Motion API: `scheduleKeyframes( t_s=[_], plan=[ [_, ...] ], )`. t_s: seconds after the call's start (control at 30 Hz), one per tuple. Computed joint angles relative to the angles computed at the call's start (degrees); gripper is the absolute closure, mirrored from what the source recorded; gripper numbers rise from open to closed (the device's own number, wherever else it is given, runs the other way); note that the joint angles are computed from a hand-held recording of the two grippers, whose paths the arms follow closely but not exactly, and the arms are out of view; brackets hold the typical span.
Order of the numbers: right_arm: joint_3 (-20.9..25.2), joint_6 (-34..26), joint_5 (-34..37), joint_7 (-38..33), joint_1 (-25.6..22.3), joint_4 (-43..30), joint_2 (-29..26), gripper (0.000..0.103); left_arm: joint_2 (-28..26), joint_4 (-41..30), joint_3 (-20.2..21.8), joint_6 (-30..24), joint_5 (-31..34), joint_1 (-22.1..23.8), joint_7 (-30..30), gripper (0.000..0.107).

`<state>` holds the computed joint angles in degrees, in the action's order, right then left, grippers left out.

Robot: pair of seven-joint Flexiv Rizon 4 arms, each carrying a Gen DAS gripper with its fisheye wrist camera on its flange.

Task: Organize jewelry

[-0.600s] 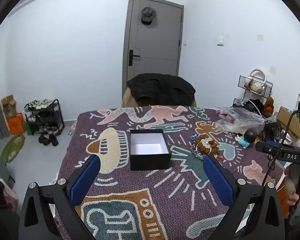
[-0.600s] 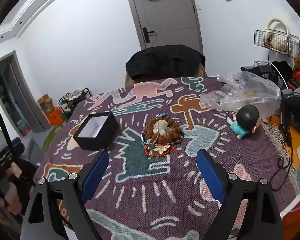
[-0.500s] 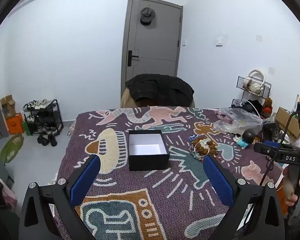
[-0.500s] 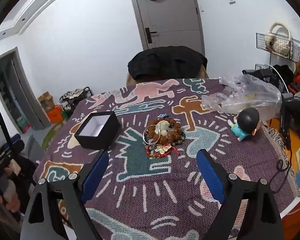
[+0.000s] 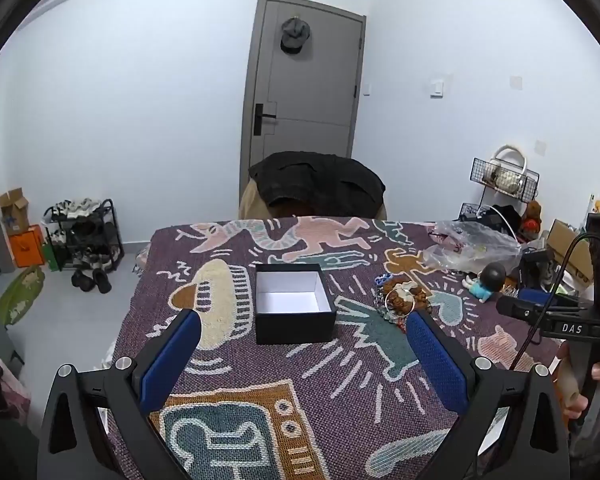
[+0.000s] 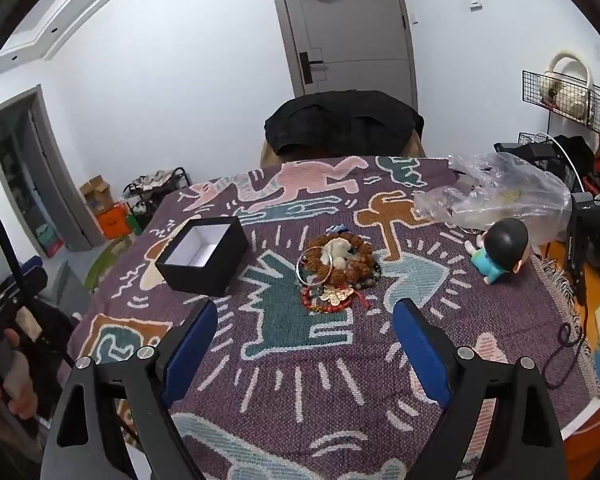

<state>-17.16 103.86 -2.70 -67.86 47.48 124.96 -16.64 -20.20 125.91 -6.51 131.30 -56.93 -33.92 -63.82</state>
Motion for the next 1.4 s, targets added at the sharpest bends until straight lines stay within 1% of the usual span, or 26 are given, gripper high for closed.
scheduleKeyframes(
  t_s=[0.27,0.33,0.57,0.7,0.83,0.97,1.1,1.33,1.4],
  plan=[
    [-0.5,0.5,1.0,-0.5,0.4,0.2,0.5,0.014,0.4,0.3,0.0,0.3,0.7,0.0,-0.1,0.004],
    [-1.3,0.2,1.1,-0.6,1.2,0.4,0.6,0.014,0.5,0.4,0.0,0.3,1.1,0.2,-0.5,0.004],
    [-1.3,-0.1,0.7,-0.3,1.0,0.3,0.7,0.014,0.5,0.5,0.1,0.0,1.8,0.3,-1.0,0.004],
    [-4.1,-0.3,0.9,0.1,3.6,0.7,0.7,0.014,0.4,0.5,0.1,0.2,1.6,0.2,-1.2,0.004],
    [-5.3,0.1,0.9,-0.1,4.7,1.0,0.9,0.014,0.3,0.2,0.1,-0.1,1.1,0.0,-0.7,0.004],
    [-7.8,0.0,1.7,-0.3,7.0,1.3,1.0,0.014,0.2,0.2,0.1,-0.1,1.7,0.1,-1.0,0.004],
    [-8.6,0.1,2.2,-0.3,7.6,1.3,1.1,0.014,-0.1,-0.2,0.2,-0.1,1.5,-0.2,-0.3,0.004],
    [-13.5,-0.1,2.5,-0.2,12.3,1.9,0.8,0.014,0.1,0.5,0.4,-1.2,4.4,1.0,-3.4,0.004],
    [-15.5,0.1,2.8,-0.4,14.2,2.1,0.7,0.014,0.0,0.3,0.7,-1.1,3.6,0.5,-2.8,0.004]
  ],
)
